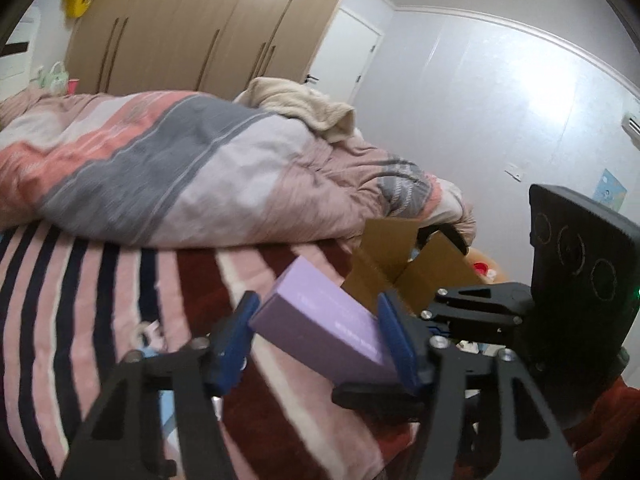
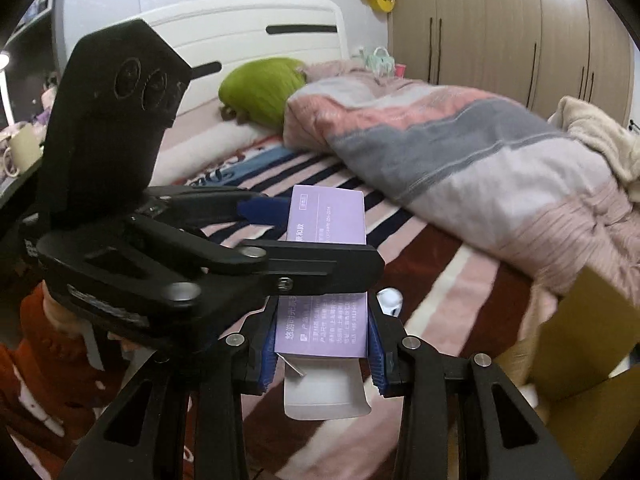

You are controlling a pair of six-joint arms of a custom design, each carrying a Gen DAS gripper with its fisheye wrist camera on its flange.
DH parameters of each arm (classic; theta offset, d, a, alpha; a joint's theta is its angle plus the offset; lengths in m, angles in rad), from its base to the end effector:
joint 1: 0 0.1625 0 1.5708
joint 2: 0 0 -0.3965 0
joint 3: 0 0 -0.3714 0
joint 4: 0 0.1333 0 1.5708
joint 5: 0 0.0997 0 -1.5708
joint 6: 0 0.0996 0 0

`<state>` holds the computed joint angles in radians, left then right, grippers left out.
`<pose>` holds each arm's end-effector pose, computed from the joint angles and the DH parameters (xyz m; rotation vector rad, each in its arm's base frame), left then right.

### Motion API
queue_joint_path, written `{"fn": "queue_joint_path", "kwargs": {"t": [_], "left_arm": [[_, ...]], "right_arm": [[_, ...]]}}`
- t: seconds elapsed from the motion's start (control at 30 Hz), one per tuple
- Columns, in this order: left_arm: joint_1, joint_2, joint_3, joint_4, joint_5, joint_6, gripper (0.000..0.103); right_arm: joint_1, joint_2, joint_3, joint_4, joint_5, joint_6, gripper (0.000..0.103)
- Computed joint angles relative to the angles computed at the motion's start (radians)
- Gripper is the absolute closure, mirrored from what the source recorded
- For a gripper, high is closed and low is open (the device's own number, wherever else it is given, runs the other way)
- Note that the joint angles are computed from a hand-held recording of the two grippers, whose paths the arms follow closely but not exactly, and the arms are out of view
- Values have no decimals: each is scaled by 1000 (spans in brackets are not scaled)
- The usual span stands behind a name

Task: Organize rigid objects
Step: 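Carry the lilac box into the cardboard box and release it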

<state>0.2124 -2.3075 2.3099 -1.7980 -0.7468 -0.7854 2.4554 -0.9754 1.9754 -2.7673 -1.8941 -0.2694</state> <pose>-0.1689 -0.2476 0.4116 0.6332 2.6192 -1.1782 0.4816 -0.2630 0.1051 1.5241 -2.4260 0.4105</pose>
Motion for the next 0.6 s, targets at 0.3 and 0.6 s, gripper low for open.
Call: {"fn": "queue_joint_path", "kwargs": {"t": [0.3, 0.6], "left_arm": [[132, 350, -34, -437, -132, 263, 47], [229, 628, -107, -593, -259, 346, 47]], "right_arm": [[-69, -190, 67, 58, -57, 11, 71], [-170, -315, 135, 99, -117, 9, 71]]}}
